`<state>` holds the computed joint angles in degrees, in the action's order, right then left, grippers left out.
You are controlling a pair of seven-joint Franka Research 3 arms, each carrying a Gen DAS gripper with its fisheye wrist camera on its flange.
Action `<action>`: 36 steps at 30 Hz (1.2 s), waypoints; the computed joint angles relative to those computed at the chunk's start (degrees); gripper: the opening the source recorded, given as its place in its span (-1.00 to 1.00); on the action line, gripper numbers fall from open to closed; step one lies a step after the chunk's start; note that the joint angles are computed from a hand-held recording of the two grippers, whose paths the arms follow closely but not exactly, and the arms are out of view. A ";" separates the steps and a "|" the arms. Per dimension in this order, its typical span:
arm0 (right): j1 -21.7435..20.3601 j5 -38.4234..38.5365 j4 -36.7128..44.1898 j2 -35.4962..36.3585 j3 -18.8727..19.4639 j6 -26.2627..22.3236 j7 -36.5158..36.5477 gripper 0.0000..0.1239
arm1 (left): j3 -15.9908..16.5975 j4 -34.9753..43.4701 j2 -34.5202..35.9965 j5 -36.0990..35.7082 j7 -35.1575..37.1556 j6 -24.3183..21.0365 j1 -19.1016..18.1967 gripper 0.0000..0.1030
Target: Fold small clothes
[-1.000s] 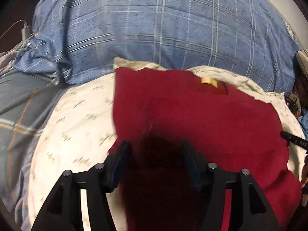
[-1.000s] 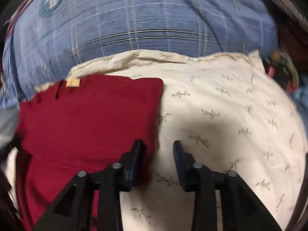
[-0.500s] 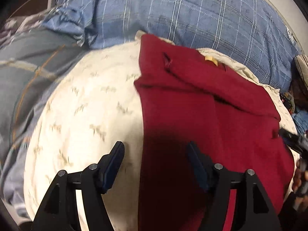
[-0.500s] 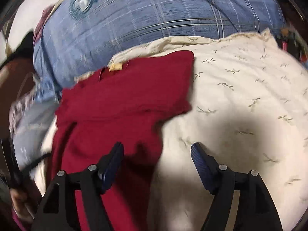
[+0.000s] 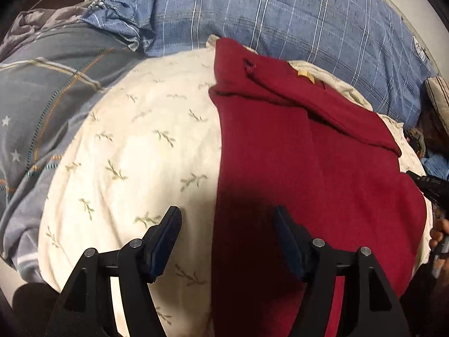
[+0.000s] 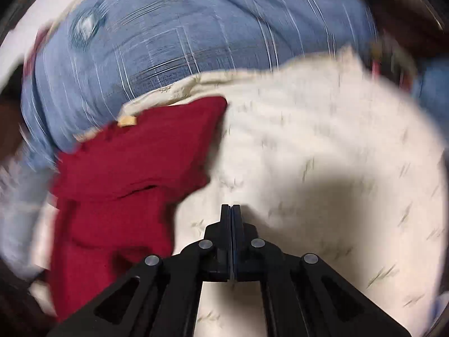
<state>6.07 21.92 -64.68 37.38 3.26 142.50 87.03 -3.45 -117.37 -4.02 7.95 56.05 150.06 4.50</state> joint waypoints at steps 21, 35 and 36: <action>-1.02 16.91 -34.06 -25.13 0.12 -11.20 -25.78 0.03 | 1.88 -13.28 -12.59 -11.35 9.44 -2.52 -3.91 0.31; -1.24 20.22 -32.65 -24.71 -1.08 -20.52 -29.98 -0.01 | 4.05 -14.03 -14.05 -20.89 16.39 -5.23 -6.88 0.23; -1.36 20.46 -32.53 -24.51 -1.11 -20.92 -29.86 -0.01 | 4.39 -14.17 -14.16 -22.01 17.33 -4.94 -7.19 0.23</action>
<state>4.71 42.38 -97.21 12.86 2.15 121.57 57.17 0.93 -131.54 -18.19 -14.06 73.38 145.12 -2.69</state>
